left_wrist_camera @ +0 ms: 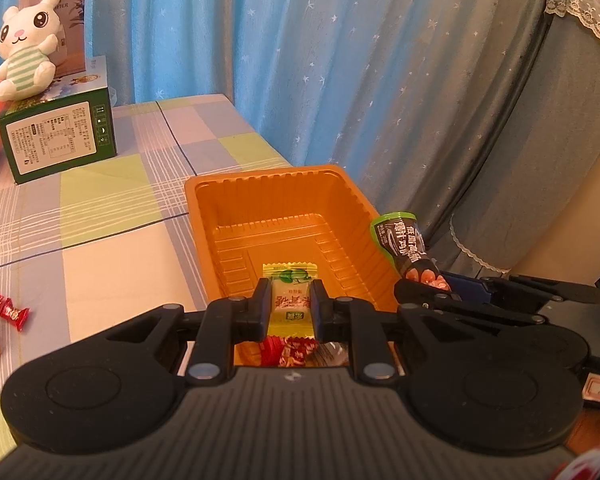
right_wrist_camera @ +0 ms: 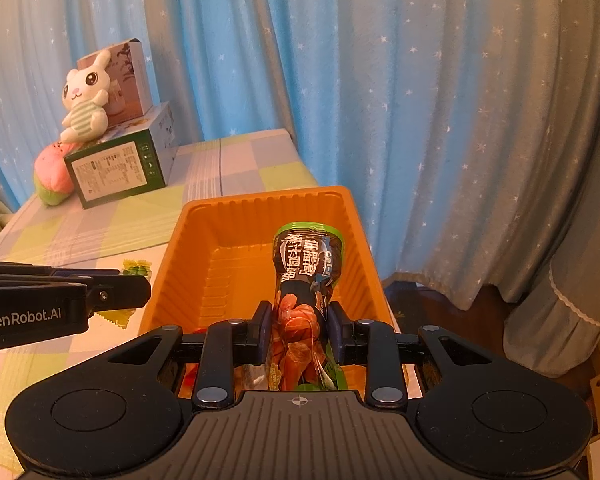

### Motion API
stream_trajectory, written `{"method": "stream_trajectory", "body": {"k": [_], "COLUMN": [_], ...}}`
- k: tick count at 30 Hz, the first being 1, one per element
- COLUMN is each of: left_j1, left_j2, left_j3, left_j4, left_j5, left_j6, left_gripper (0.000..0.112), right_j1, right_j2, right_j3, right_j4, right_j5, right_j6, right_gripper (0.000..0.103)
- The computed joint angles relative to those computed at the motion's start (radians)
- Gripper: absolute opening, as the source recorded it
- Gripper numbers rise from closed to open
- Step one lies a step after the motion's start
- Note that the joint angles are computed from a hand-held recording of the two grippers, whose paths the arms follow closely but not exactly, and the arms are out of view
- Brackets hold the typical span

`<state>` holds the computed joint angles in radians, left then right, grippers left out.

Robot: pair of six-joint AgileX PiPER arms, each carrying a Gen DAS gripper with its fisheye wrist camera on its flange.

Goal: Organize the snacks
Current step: 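Carry both snacks over the orange tray and open both tools to drop them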

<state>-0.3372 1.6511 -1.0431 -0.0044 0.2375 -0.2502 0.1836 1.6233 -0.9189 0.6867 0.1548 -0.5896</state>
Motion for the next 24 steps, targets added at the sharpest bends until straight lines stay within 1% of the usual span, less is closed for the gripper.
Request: {"method": "stream_trajectory", "body": {"k": [5,8,13,16,19,24], "left_j1": [0.021,0.037,0.059,0.072,0.076,0.082], "left_j2": [0.064,0.106,0.168,0.200,0.231,0.273], "left_j3": [-0.070,-0.119,-0.193,-0.227,-0.258,-0.297], "left_j4": [-0.098,-0.185,-0.246,-0.312,-0.307,-0.336], "left_j5": [0.018,0.034,0.058,0.075,0.087,0.102], "left_j6": [0.113,0.202,0.259,0.320,0.322,0.350], "left_gripper": [0.018,0.018,0.018,0.018,0.018,0.018], "right_j1": [-0.013,-0.024,-0.037,-0.044,-0.047,-0.050], "right_j2": [0.076,0.121,0.179,0.213,0.243,0.269], "right_j3": [-0.072,-0.116,-0.184,-0.227,-0.263,-0.282], "right_j4": [0.012,0.026,0.023,0.007,-0.028,-0.028], "right_j5": [0.025,0.048,0.071,0.089,0.103,0.111], "right_j6": [-0.034,-0.051,-0.049,-0.029,0.007,0.012], "right_gripper": [0.030,0.030,0.030,0.030,0.030,0.030]}}
